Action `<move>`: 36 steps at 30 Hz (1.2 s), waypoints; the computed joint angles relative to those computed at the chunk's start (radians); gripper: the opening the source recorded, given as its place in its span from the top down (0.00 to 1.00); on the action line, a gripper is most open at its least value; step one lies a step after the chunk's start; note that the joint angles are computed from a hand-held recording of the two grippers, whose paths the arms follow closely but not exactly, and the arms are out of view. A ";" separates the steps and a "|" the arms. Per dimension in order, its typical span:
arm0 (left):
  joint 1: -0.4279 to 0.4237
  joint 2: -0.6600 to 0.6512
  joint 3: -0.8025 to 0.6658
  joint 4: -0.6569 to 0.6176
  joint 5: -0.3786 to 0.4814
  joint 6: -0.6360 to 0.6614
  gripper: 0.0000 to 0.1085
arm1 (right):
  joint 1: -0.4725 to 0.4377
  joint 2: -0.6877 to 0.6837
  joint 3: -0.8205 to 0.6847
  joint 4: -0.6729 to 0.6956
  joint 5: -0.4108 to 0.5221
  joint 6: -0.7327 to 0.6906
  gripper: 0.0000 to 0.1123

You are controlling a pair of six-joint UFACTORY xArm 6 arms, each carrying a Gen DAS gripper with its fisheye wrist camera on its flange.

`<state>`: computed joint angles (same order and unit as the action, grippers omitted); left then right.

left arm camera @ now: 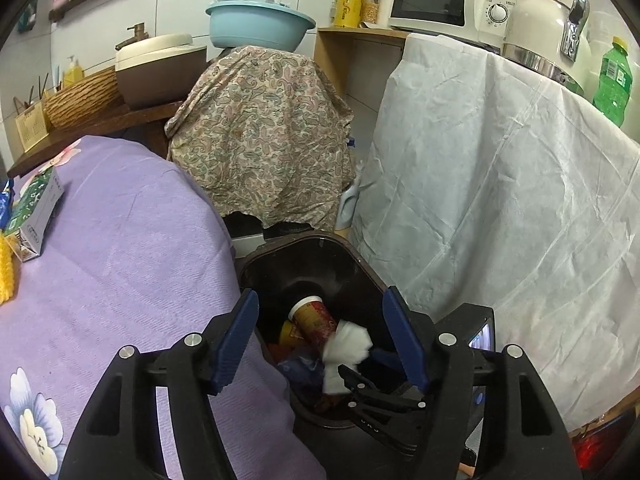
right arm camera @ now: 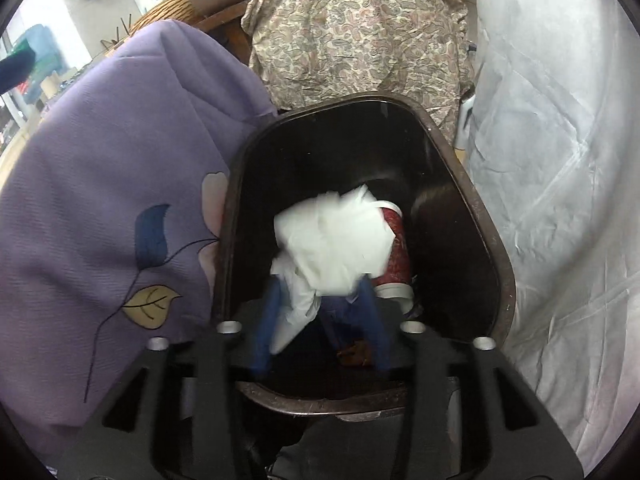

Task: Collect trash
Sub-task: 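Carry orange peel and tissue to the bin and open both tools to drop them, then grasp the yellow foam fruit net with the left tool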

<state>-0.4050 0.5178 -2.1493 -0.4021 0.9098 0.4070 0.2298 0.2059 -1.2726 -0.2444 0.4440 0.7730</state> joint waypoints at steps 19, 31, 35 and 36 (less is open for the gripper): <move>0.078 -0.127 0.163 -0.013 -0.057 0.059 0.25 | 0.043 -0.104 0.017 -0.183 0.066 0.113 0.35; 0.216 -0.101 0.140 0.151 -0.139 -0.020 0.22 | 0.105 -0.138 -0.086 -0.254 0.058 0.112 0.33; 0.258 -0.036 0.053 0.213 -0.135 -0.067 0.22 | 0.129 -0.126 -0.130 -0.225 0.049 0.071 0.33; 0.268 -0.005 0.009 0.231 -0.123 -0.085 0.22 | 0.136 -0.123 -0.143 -0.214 0.050 0.055 0.33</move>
<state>-0.1367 0.5124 -2.1405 -0.1710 0.7872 0.3218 0.3661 0.0825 -1.4158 -0.4585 0.4936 0.8284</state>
